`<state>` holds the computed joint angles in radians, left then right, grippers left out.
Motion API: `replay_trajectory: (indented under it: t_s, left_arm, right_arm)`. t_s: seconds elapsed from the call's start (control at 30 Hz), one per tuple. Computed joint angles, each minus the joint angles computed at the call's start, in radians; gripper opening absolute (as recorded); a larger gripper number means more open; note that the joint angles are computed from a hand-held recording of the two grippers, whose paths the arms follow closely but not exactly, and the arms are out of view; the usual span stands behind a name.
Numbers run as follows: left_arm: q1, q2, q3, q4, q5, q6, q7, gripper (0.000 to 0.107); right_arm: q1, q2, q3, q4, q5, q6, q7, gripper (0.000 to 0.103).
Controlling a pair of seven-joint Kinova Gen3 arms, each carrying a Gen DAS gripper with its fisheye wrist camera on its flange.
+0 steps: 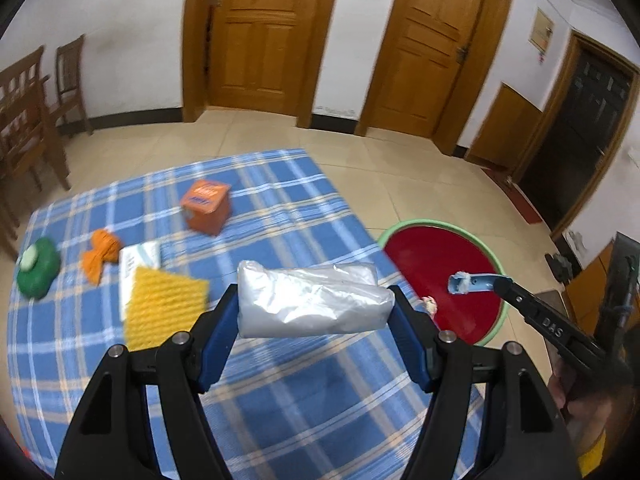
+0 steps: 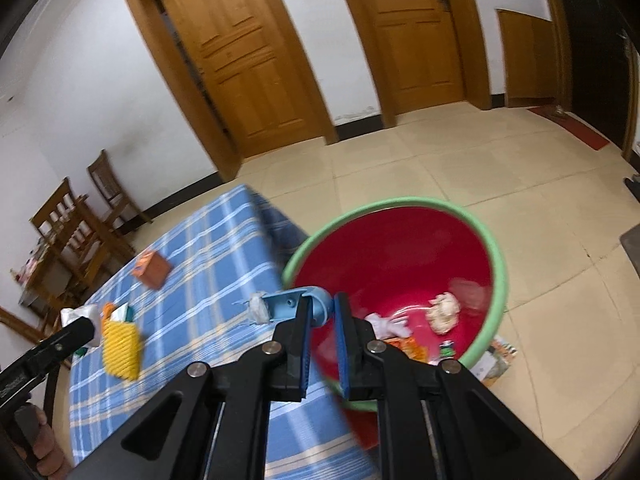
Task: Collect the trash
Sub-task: 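Carry the white bag and blue clip in both grippers over the red bucket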
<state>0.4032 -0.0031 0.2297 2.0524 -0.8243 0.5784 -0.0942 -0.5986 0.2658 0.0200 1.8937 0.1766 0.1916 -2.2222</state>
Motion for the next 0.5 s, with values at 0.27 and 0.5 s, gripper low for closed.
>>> replay_trajectory:
  t_s: [0.27,0.5]
  left_arm:
    - [0.034,0.138,-0.056,-0.117,0.043,-0.072,-0.149,0.071]
    - [0.095,0.271,-0.116,-0.227,0.080,-0.114,-0.239,0.071]
  right_arm:
    - [0.013,0.052,0.063,-0.036,0.026,0.019,-0.033,0.013]
    - [0.047,0.109,0.091,-0.074,0.036,0.018,-0.035,0.013]
